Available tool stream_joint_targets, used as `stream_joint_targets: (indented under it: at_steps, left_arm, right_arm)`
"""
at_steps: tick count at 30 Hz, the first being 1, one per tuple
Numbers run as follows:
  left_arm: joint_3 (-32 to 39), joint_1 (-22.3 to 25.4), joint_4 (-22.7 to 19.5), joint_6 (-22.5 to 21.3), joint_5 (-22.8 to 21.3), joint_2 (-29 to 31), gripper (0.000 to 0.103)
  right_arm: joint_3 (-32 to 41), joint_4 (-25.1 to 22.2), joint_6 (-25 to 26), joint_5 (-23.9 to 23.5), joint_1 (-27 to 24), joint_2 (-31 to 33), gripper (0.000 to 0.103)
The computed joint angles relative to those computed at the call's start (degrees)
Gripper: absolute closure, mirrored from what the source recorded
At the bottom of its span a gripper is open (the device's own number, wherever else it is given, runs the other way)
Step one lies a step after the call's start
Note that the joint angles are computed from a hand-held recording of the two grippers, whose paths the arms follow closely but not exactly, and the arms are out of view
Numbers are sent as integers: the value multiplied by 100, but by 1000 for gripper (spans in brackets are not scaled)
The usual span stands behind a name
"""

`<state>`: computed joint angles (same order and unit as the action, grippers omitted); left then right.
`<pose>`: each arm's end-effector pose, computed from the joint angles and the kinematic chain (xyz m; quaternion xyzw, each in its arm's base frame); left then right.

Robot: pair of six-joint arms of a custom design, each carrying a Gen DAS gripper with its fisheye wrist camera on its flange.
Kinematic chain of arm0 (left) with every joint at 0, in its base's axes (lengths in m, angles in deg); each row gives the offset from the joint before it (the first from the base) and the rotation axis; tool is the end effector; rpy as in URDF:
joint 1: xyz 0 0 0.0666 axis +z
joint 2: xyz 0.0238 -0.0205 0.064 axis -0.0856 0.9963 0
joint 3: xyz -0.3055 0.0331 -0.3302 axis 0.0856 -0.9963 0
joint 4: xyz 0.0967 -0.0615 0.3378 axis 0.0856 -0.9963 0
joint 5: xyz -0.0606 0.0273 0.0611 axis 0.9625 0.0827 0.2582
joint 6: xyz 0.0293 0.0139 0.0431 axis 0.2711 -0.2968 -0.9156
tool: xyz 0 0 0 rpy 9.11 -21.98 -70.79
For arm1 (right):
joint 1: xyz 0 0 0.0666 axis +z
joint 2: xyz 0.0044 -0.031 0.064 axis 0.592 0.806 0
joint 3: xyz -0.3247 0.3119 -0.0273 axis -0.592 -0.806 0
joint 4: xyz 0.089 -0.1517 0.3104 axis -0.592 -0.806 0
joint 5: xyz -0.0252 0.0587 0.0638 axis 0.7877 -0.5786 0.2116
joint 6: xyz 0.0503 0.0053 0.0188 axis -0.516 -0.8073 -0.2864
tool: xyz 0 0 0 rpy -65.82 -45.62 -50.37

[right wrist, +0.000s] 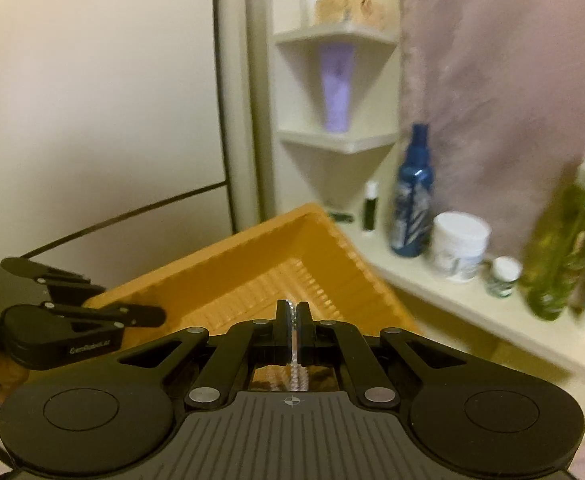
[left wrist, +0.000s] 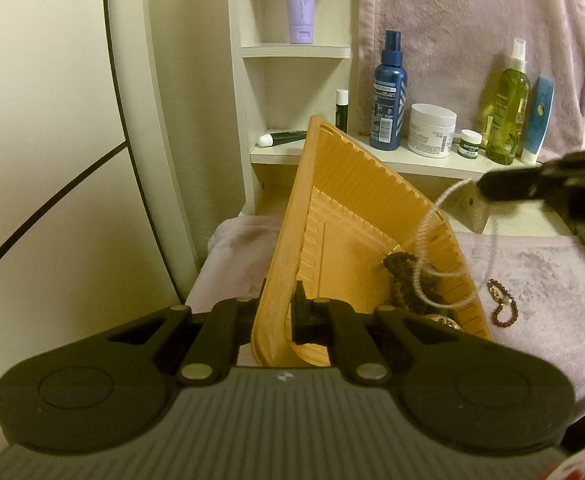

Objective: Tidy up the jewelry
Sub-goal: 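Carry the white pearl necklace with the right gripper and release it into the basket, then move the right gripper back to the brown bead bracelet and grasp it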

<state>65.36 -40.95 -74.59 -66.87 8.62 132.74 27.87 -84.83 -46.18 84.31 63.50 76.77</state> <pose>0.3413 -0.2413 0.5562 0.2042 0.8687 -0.0813 0.4439 0.2934 0.1424 0.5840 -0.0768 0.8662 0.0762 0.4878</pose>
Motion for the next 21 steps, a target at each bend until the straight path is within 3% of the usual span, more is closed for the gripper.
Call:
stream_joint_targets:
  at_steps: [6, 18, 21]
  left_arm:
    - [-3, 15, -3, 17, 22, -3, 97]
    - [-13, 17, 3, 14, 24, -13, 97]
    - [-15, 18, 6, 11, 28, -14, 97]
  right_arm:
    - [-118, 103, -113, -249, -16, 146, 100]
    - [-435, 68, -502, 270, -385, -368, 98]
    - [-583, -48, -679, 507, -552, -565, 92]
